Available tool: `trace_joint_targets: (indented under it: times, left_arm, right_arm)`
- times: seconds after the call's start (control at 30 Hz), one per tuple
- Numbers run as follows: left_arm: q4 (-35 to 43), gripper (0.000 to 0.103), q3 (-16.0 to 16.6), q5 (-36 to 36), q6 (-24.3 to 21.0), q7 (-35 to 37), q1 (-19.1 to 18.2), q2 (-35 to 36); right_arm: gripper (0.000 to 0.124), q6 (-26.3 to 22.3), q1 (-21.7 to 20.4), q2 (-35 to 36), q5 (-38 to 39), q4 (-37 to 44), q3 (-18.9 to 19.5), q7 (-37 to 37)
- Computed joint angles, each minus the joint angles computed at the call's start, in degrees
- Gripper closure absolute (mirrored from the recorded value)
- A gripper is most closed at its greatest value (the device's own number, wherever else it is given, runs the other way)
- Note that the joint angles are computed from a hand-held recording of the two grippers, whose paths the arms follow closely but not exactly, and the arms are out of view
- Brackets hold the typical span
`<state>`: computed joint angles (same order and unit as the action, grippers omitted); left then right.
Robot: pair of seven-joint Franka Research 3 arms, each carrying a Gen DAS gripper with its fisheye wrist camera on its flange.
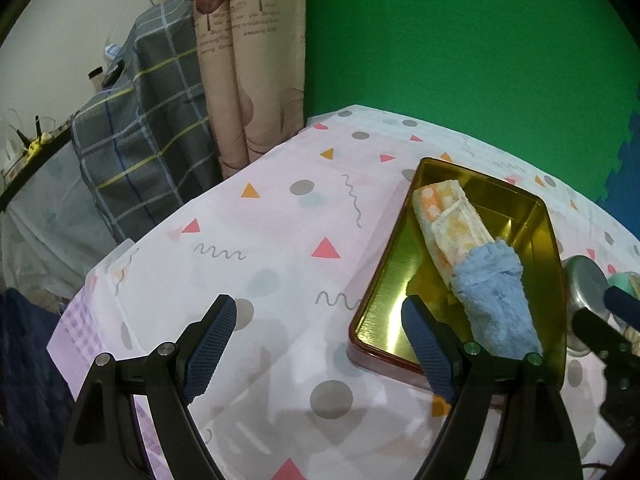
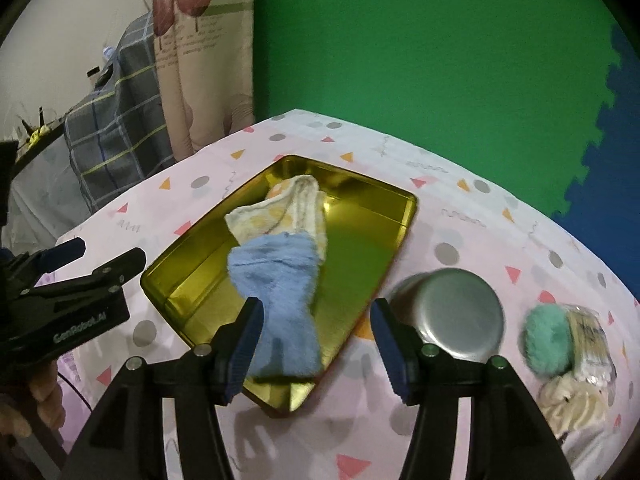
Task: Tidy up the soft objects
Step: 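Withdraw the open right gripper from the tray toward the pile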
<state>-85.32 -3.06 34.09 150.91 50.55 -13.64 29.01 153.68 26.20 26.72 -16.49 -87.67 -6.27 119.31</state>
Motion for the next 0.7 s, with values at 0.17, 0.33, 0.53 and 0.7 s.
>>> trace_joint_targets:
  times: [0.17,0.33,0.53,0.7]
  left_arm:
    - [-0.5,0.021,-0.1,1.2,0.6,0.6,-0.7,-0.3]
    - [-1.8,0.021,-0.7,1.7,2.3,2.1,-1.1,-1.1]
    - [-2.6,0.02,-0.9,2.3,3.5,3.5,-2.0,-1.6]
    - [-3.0,0.02,-1.8,1.2,4.3,5.6,-1.9,-1.7]
  right_arm:
    - [0.067,2.8,0.1,-6.2,-3.0,-8.8,-1.9,4.4]
    - [0.067,4.2,-0.6,-13.7,-11.6,-18.6,-3.8,13.1]
    - [0.066,3.7,-4.5,-23.1,-21.7,-29.7,-4.0,23.0]
    - [0.063,0.6,-9.5,-30.5,-28.9,-37.7,-2.4,29.9]
